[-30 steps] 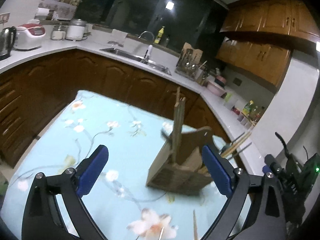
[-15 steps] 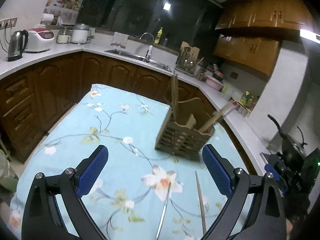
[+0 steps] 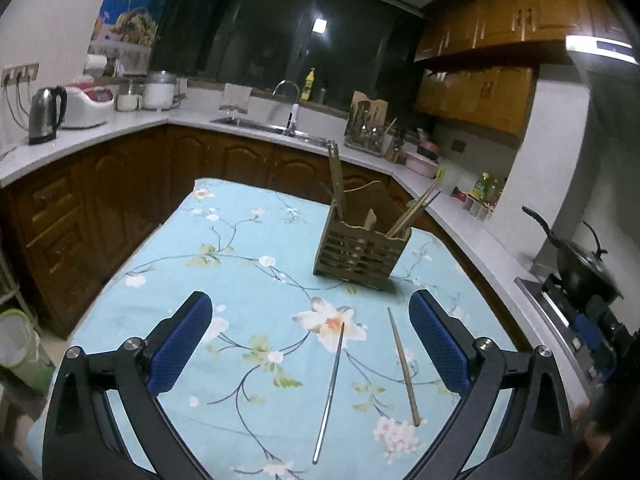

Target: Organize utensils

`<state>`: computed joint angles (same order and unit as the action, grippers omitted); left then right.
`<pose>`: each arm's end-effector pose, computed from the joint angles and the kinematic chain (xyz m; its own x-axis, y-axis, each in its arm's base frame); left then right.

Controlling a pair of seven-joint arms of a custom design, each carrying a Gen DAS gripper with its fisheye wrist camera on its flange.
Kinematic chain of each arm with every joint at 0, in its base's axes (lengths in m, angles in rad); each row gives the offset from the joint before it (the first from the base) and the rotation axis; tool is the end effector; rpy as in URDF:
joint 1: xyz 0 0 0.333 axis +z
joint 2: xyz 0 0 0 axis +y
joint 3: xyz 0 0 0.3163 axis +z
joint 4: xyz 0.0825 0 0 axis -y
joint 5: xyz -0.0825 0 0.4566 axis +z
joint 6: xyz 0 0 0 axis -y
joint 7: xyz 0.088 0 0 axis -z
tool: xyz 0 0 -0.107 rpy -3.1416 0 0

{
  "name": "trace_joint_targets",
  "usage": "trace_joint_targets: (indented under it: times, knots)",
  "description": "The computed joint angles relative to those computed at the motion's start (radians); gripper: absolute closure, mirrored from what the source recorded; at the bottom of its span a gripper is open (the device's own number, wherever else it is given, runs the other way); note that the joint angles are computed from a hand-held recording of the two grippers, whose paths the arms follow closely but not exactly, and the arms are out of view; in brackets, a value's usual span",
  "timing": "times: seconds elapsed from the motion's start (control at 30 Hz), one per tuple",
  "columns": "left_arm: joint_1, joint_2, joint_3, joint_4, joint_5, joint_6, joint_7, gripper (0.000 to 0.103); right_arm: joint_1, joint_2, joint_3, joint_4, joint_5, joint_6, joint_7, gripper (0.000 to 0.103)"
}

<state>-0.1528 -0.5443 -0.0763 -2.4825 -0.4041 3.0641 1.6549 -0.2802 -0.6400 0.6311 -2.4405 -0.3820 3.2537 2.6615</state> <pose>0.4879 -0.0864 0.5871 -0.1029 -0.9606 0.2583 -0.4637 -0.1834 -0.8668 0.4377 0.2569 0.6013 0.1206 -0.9344 -0.3351 -0.2761 0.2927 -0.9155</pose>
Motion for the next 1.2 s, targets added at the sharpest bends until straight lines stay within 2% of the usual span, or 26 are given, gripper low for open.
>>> trace_joint_targets:
  times: [0.1, 0.17, 0.23, 0.3, 0.4, 0.53, 0.63, 0.7, 0.73, 0.83, 0.9, 0.97, 1.0, 1.1, 1.2]
  knots:
    - [0.080, -0.031, -0.086, -0.036, 0.048, 0.038, -0.042, 0.000, -0.075, -0.062, 0.076, -0.011, -0.006, -0.009, 0.014, 0.000]
    - [0.130, -0.048, -0.141, -0.058, 0.082, 0.064, -0.074, 0.000, -0.097, -0.078, 0.101, -0.009, -0.021, -0.031, 0.015, 0.000]
    - [0.161, -0.058, -0.177, -0.076, 0.108, 0.082, -0.100, 0.000, -0.141, -0.098, 0.139, -0.010, -0.034, -0.022, 0.035, 0.000]
    - [0.199, -0.061, -0.217, -0.084, 0.136, 0.078, -0.127, 0.000, -0.175, -0.128, 0.174, -0.012, -0.040, -0.049, 0.056, 0.000]
    - [0.208, -0.058, -0.226, -0.093, 0.167, 0.076, -0.146, 0.000, -0.222, -0.178, 0.211, -0.007, -0.056, -0.114, 0.121, 0.000]
    - [0.222, -0.046, -0.241, -0.089, 0.205, 0.059, -0.168, 0.000, -0.261, -0.230, 0.219, 0.003, -0.089, -0.179, 0.195, 0.000]
    - [0.212, -0.034, -0.233, -0.080, 0.218, 0.058, -0.182, 0.000, -0.277, -0.231, 0.217, 0.039, -0.127, -0.277, 0.213, 0.000]
    - [0.185, -0.024, -0.210, -0.077, 0.220, 0.057, -0.178, 0.000, -0.277, -0.207, 0.222, 0.086, -0.152, -0.413, 0.194, 0.000]
    - [0.176, -0.020, -0.204, -0.075, 0.222, 0.058, -0.174, 0.000, -0.268, -0.182, 0.216, 0.104, -0.162, -0.452, 0.177, 0.000]
    - [0.172, -0.011, -0.205, -0.068, 0.235, 0.045, -0.170, 0.000, -0.281, -0.171, 0.233, 0.132, -0.210, -0.526, 0.195, 0.000]
    - [0.185, -0.008, -0.217, -0.063, 0.243, 0.050, -0.176, 0.000, -0.274, -0.168, 0.226, 0.129, -0.245, -0.514, 0.209, 0.000]
    - [0.187, -0.006, -0.219, -0.056, 0.245, 0.051, -0.186, 0.000, -0.271, -0.174, 0.231, 0.133, -0.275, -0.537, 0.233, 0.000]
    - [0.175, -0.004, -0.208, -0.054, 0.242, 0.054, -0.184, 0.000, -0.258, -0.174, 0.219, 0.124, -0.292, -0.508, 0.243, 0.000]
    - [0.198, -0.011, -0.231, -0.060, 0.245, 0.076, -0.206, 0.000, -0.224, -0.173, 0.197, 0.107, -0.334, -0.456, 0.279, 0.000]
    - [0.263, -0.024, -0.294, -0.073, 0.259, 0.099, -0.235, 0.000, -0.188, -0.169, 0.171, 0.073, -0.376, -0.369, 0.326, 0.000]
